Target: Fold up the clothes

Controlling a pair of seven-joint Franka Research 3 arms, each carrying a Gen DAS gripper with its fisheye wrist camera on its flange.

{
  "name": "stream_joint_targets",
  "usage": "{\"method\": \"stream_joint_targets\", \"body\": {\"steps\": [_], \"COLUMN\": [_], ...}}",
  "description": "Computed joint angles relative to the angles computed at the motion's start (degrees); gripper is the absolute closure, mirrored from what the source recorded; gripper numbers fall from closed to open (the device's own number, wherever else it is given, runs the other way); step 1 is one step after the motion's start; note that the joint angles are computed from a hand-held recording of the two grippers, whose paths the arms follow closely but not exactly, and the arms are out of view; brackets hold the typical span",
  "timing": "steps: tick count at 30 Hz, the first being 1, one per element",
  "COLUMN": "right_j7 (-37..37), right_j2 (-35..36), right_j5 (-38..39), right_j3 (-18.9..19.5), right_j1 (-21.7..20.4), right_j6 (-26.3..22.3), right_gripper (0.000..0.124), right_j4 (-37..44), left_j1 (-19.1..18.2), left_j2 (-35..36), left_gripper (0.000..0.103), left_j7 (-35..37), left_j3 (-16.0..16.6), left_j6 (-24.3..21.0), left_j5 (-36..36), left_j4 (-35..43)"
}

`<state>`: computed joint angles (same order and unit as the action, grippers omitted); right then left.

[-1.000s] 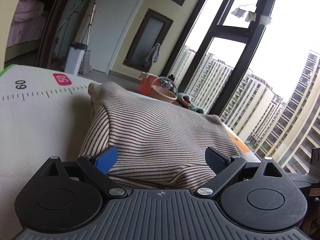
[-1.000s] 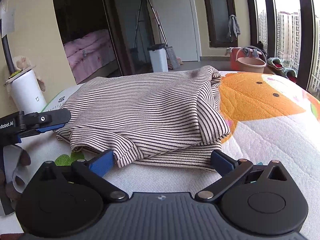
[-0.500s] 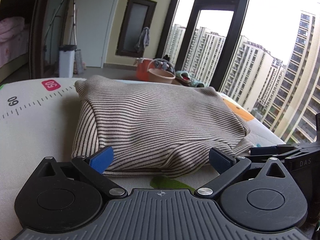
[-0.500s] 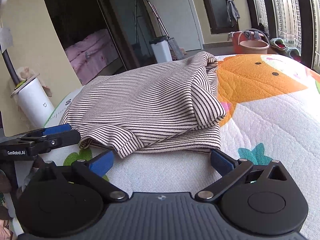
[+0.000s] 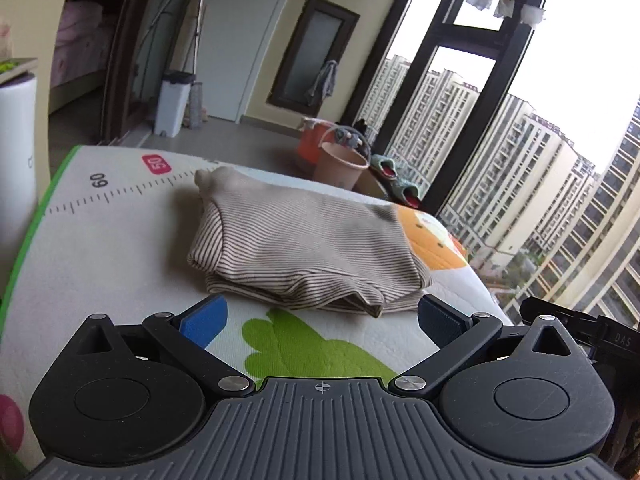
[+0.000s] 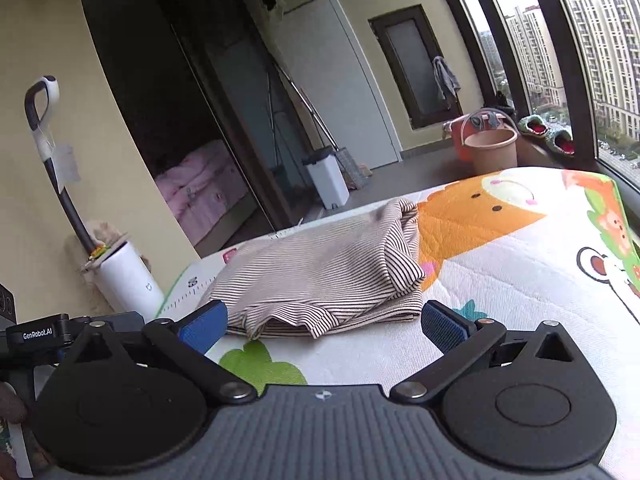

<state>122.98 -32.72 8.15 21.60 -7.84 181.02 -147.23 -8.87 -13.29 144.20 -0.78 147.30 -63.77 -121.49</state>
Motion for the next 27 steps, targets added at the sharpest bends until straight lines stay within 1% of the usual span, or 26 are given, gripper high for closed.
{"method": "stream_joint_targets", "body": {"steps": [3,5,7,10,12,13,15,16,21,27], "right_j7": [3.2,4.7,6.8,10.6,12.5,13.2,14.0,14.2,15.1,15.8], "right_j2": [-5.8,-7.9,-9.3,-11.4,-12.6,-13.0,-12.8,-12.5,-10.8,-9.0], "right_j5": [-0.3,-1.8,-3.7,-7.4,-9.5,-10.5,-12.1,-12.7,-14.3,-15.5], "right_j3": [2.0,2.4,4.1,7.6,8.6,8.9,8.5,8.2,5.9,3.9], "right_j1": [-1.1,-0.5,-1.0,-3.7,-4.6,-4.9,-4.3,-3.8,-0.6,2.4], "right_j6": [-6.9,-9.4,-11.5,-13.6,-15.0,-15.6,-16.2,-16.3,-18.2,-18.7], "right_gripper": [0.021,0.021,0.021,0.021,0.021,0.021,0.021,0.021,0.021,0.021], "right_j4": [0.7,0.9,1.5,2.2,2.5,2.7,2.9,3.0,3.3,3.3], "left_j1": [-1.2,-2.8,-3.8,-4.2,-4.6,-4.9,-5.6,-6.0,-7.3,-9.9], "left_j2": [-6.2,-9.3,-10.6,-10.6,-11.2,-11.6,-12.5,-12.7,-13.6,-13.7], "left_gripper": [0.000,0.000,0.000,0.000,0.000,0.000,0.000,0.000,0.000,0.000], "left_j7": [3.9,6.0,4.9,-2.0,-4.2,-4.5,-5.4,-6.3,-11.6,-14.9], "left_j3": [1.0,1.2,0.9,0.7,0.6,0.5,0.6,1.0,2.4,4.8], "left_j6": [0.0,1.7,3.7,3.5,4.3,5.6,7.5,7.7,7.7,8.1], "left_j5": [-3.1,-4.6,-3.7,1.4,5.0,6.4,8.5,9.4,14.7,18.3], "left_j4": [-3.3,-5.5,-7.2,-8.1,-9.2,-9.8,-11.0,-11.2,-12.2,-12.6]}}
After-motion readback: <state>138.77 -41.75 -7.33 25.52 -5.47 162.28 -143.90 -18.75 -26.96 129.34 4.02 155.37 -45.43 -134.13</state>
